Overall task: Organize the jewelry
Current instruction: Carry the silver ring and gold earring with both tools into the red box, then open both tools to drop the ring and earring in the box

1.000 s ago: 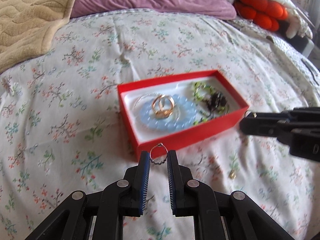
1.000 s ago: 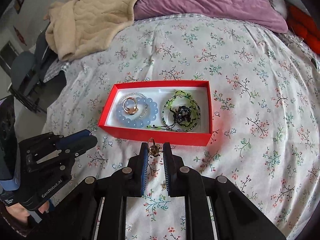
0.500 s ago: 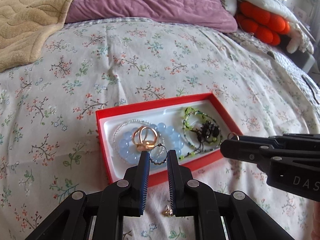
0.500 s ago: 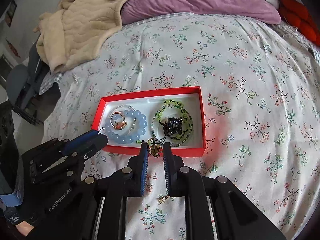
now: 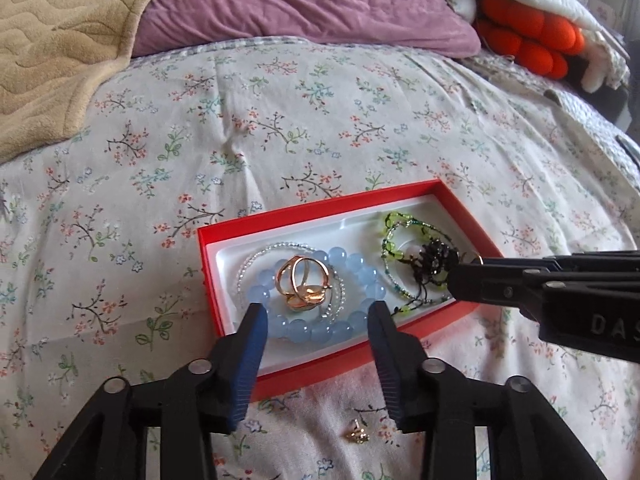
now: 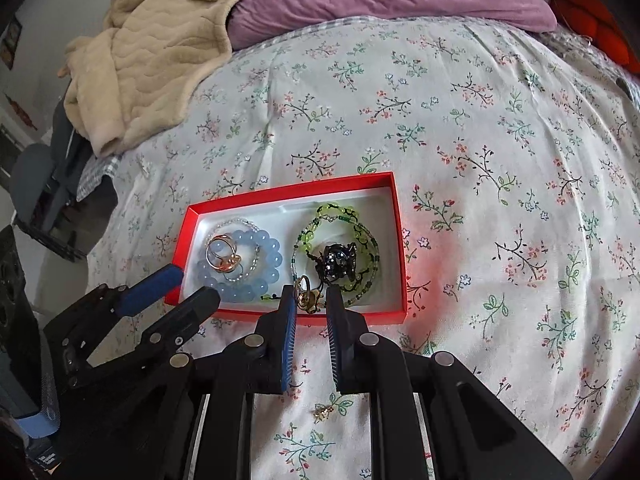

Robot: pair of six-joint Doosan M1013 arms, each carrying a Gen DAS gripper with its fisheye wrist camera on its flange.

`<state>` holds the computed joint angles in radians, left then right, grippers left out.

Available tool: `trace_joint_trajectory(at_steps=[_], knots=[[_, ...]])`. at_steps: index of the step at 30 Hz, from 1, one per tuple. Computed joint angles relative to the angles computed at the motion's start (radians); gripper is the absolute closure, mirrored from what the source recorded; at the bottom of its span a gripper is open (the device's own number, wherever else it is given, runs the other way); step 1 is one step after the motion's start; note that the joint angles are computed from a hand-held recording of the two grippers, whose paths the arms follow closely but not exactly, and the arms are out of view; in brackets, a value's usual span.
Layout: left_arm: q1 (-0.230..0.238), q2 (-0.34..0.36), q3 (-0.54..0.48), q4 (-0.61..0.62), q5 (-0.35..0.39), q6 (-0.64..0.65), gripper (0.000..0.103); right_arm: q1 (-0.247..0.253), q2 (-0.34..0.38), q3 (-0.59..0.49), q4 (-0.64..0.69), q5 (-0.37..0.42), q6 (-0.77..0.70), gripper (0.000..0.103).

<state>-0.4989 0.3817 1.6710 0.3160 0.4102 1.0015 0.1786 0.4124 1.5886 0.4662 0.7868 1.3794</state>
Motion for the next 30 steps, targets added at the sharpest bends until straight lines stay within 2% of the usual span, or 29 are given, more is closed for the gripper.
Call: trace_joint_trajectory(at_steps=[3, 6, 10, 20, 22, 24, 30], knots=[[-0.005, -0.013, 0.009, 0.049, 0.013, -0.026, 0.047, 0.0, 0.007, -0.008, 0.008, 0.001, 0.005, 0.087], [-0.005, -0.025, 0.019, 0.083, 0.029, -0.049, 0.045, 0.003, 0.016, -0.018, 0.014, -0.002, 0.011, 0.087], [0.0, -0.036, 0.034, 0.094, 0.037, -0.056, 0.036, 0.007, 0.03, -0.03, 0.02, -0.005, 0.027, 0.087], [0.007, -0.041, 0.046, 0.071, 0.056, -0.019, 0.033, 0.003, 0.056, -0.052, 0.058, 0.004, 0.043, 0.086], [0.006, -0.042, 0.046, 0.07, 0.056, -0.016, 0.03, -0.002, 0.057, -0.054, 0.078, 0.013, 0.034, 0.084], [0.005, -0.043, 0.046, 0.069, 0.057, -0.011, 0.029, -0.004, 0.053, -0.052, 0.085, 0.016, 0.023, 0.076], [-0.003, -0.045, 0.045, 0.072, 0.079, -0.006, 0.028, -0.006, 0.03, -0.039, 0.092, 0.018, 0.0, 0.073]])
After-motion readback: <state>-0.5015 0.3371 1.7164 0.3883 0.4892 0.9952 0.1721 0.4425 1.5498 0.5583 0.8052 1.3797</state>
